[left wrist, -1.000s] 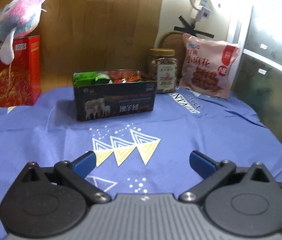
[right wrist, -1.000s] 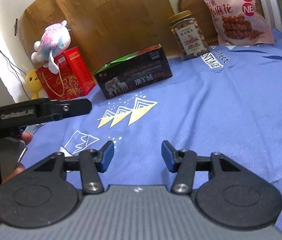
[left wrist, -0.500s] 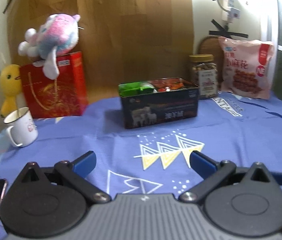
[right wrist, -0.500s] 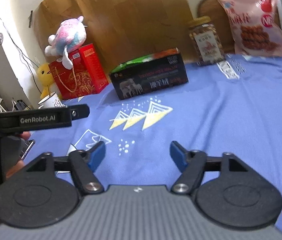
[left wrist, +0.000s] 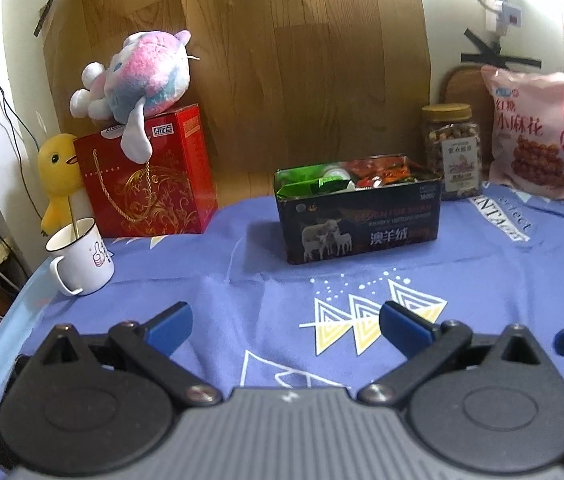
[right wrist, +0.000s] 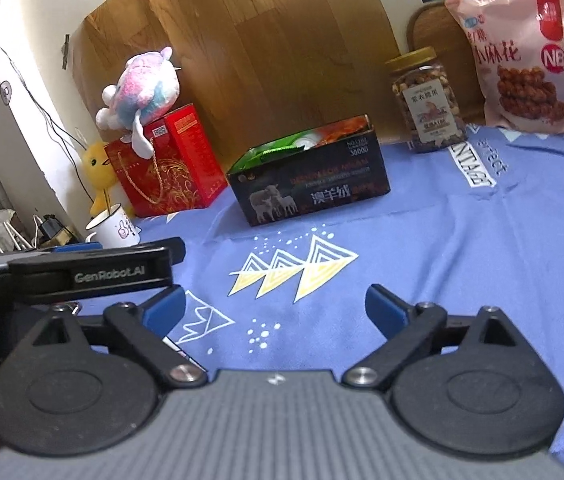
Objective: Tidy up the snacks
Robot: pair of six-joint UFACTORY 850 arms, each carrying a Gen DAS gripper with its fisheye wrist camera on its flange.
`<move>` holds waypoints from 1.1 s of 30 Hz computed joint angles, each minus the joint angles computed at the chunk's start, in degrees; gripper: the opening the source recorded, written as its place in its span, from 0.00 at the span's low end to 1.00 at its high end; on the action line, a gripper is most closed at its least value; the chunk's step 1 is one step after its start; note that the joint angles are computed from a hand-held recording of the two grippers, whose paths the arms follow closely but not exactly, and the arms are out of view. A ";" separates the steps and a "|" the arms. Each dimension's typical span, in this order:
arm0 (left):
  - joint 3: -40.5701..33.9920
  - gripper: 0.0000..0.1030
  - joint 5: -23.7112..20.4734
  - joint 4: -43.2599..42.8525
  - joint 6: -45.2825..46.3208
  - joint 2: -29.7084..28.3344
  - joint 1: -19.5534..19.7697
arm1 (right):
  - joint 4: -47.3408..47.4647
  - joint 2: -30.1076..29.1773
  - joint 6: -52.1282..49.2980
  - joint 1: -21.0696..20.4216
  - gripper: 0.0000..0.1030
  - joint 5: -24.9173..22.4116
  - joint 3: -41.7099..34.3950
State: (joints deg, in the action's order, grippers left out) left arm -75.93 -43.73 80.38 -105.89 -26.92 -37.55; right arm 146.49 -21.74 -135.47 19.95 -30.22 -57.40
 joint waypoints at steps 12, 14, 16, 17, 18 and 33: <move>-2.36 1.00 -1.45 -3.26 5.43 -2.25 -0.21 | 8.50 -0.78 -3.96 0.01 0.96 -0.50 1.00; -2.03 1.00 -1.11 -3.21 4.95 -2.01 -0.09 | 8.65 -0.70 -3.62 0.15 0.96 -0.52 1.15; -1.74 1.00 -1.12 -3.10 4.62 -1.84 -0.04 | 8.92 -0.55 -3.88 0.27 0.96 -0.82 1.35; -1.63 1.00 -1.33 -2.96 4.54 -1.80 -0.05 | 9.50 -0.43 -4.58 0.43 0.96 -0.96 1.48; -1.59 1.00 -1.82 -2.82 4.55 -1.84 -0.06 | 10.24 -0.34 -5.40 0.57 0.96 -1.07 1.59; -0.11 1.00 -3.60 0.18 3.22 -0.96 -0.61 | 13.84 0.39 -8.69 1.37 0.96 -1.59 2.43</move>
State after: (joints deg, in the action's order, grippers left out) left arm -76.04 -47.33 80.56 -102.67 -27.88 -38.16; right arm 160.33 -21.35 -144.16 21.32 -31.81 -54.97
